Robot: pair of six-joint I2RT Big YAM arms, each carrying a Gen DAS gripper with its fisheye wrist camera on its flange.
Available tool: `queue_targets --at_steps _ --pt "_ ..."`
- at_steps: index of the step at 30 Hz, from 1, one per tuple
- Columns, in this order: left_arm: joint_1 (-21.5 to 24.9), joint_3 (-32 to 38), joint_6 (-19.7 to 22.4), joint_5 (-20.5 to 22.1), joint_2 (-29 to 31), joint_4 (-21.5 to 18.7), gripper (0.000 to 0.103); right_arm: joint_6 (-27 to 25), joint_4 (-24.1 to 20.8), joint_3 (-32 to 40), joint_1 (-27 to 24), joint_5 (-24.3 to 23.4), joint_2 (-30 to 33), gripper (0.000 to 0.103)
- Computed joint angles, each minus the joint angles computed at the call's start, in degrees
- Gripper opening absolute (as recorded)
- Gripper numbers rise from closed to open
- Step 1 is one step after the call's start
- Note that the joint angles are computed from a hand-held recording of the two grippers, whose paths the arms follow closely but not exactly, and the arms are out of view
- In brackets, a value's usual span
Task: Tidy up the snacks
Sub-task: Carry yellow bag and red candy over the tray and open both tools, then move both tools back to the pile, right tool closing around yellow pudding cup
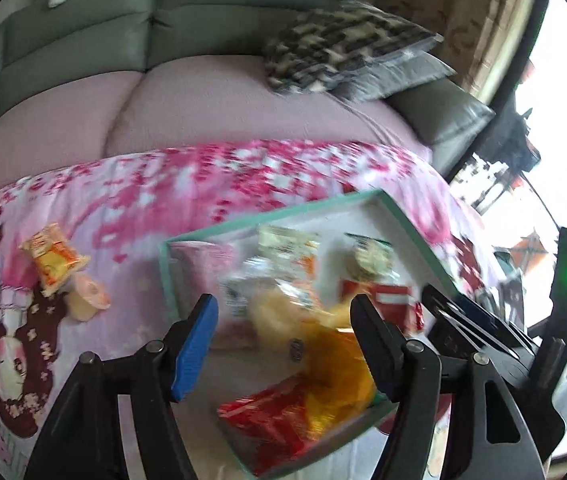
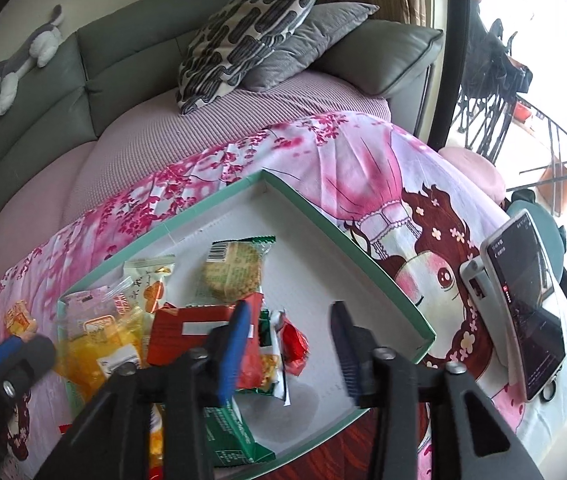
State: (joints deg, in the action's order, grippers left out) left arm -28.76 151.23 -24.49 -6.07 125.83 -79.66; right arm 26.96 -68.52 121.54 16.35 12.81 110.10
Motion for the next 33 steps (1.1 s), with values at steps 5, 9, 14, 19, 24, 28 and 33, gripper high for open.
queue_targets --at_steps 5,9,14,19,24,28,33 --pt "2.44 -4.48 -5.02 -5.24 -1.97 0.04 0.093 -1.13 -0.95 2.27 1.01 0.52 1.05 0.074" --pt "4.55 -9.26 -9.11 -9.98 -4.14 0.11 0.093 -2.54 -0.19 3.73 2.05 -0.47 1.57 0.095" --pt "7.79 -16.40 -13.95 -13.54 -7.96 0.50 0.093 -4.32 0.81 6.11 3.79 -1.76 2.54 0.103" --pt "10.12 -21.01 -16.47 -15.50 -10.80 0.28 0.093 -5.02 1.41 8.61 5.59 -3.44 3.82 0.103" --pt "11.87 -25.44 -17.07 -14.64 -13.58 2.21 0.102 -6.02 0.47 12.36 7.76 -4.06 5.93 0.103" --pt "13.05 -27.86 -16.22 -13.99 -15.31 3.67 0.103 -6.07 0.57 14.41 9.24 -5.63 7.24 0.103" --pt "14.95 -32.32 -15.43 -13.49 -18.70 6.63 0.103 -5.72 -0.56 18.67 11.35 -7.32 10.12 0.103"
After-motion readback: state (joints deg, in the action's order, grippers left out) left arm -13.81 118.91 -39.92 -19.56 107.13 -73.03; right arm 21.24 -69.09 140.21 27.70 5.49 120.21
